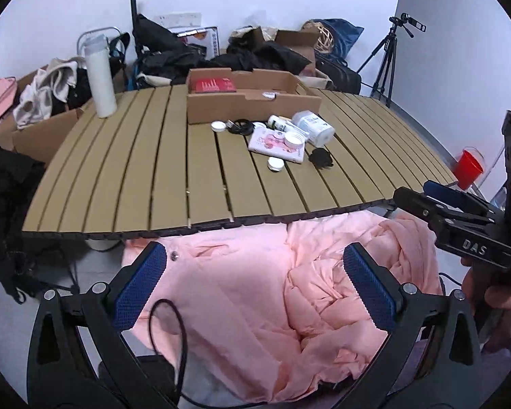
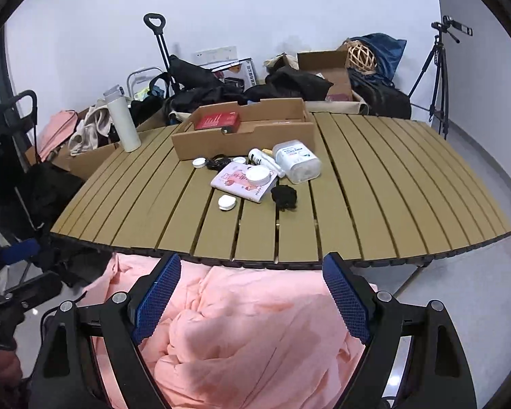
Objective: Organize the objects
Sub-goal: 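Grasp the small white lid with the left tool while the right tool grasps the black fuzzy item, then carry the black fuzzy item with the right tool into the cardboard box and release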
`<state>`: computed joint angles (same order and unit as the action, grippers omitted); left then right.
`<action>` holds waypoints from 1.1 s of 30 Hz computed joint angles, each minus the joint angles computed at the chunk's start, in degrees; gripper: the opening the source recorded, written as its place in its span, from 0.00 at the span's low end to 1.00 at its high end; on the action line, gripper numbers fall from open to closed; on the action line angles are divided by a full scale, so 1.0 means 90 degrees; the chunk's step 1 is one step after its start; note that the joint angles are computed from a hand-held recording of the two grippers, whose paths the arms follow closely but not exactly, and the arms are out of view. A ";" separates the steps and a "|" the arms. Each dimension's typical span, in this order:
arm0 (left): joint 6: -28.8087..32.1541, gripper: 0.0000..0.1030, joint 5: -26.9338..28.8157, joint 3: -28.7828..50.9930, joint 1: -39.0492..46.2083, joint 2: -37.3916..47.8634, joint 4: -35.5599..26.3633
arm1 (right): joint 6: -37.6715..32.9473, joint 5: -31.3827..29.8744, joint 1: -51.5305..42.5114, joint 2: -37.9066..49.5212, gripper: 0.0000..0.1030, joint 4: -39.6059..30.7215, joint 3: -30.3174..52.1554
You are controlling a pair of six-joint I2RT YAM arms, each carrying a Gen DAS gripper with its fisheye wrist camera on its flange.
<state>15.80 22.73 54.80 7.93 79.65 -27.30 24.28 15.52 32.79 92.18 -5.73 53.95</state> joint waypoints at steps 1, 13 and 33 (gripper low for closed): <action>-0.0025 1.00 -0.0020 0.0039 -0.0068 0.0083 0.0034 | -0.0044 -0.0098 -0.0038 -0.0025 0.86 0.0096 -0.0064; -0.0523 0.95 0.0173 0.2946 -0.1115 0.3820 0.0547 | -0.1241 -0.1048 -0.1313 0.2193 0.84 -0.0274 0.1952; -0.0365 0.23 -0.0438 0.4436 -0.1709 0.5384 0.0298 | -0.2046 -0.1093 -0.1579 0.5158 0.35 -0.1852 0.5554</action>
